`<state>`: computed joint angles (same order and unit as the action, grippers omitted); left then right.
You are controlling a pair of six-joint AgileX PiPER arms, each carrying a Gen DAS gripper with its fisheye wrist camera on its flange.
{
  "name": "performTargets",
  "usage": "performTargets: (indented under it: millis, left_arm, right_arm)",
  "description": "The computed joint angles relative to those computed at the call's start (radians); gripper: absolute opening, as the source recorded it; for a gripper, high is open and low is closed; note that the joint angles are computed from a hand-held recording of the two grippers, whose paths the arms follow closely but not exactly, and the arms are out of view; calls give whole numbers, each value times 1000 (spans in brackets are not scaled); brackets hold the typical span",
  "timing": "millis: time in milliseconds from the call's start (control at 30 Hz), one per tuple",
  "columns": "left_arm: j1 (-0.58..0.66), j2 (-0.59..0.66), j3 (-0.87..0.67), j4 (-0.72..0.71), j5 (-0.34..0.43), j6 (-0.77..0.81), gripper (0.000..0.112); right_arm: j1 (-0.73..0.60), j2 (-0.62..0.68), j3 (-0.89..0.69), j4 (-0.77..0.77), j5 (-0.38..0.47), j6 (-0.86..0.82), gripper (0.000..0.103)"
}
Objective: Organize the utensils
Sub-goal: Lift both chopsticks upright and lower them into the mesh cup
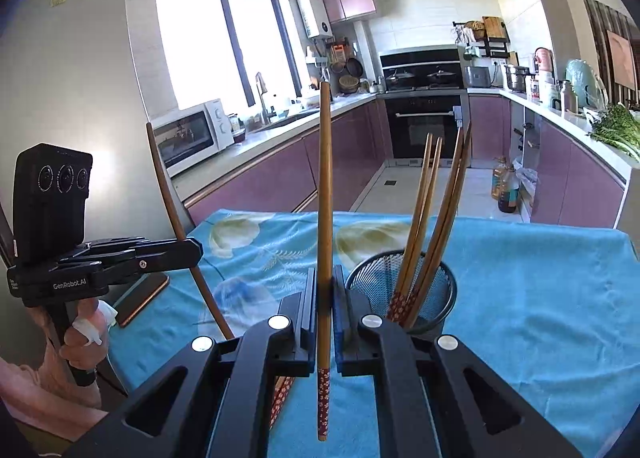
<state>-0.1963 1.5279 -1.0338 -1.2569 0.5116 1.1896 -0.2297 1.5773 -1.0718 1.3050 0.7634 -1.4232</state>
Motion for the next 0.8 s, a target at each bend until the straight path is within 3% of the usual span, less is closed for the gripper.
performTargets:
  millis: [800]
  left_arm:
    - [-103,107,-244,50,-56,-80,7]
  right_arm:
    - [-33,31,-114,94,12,-35,6]
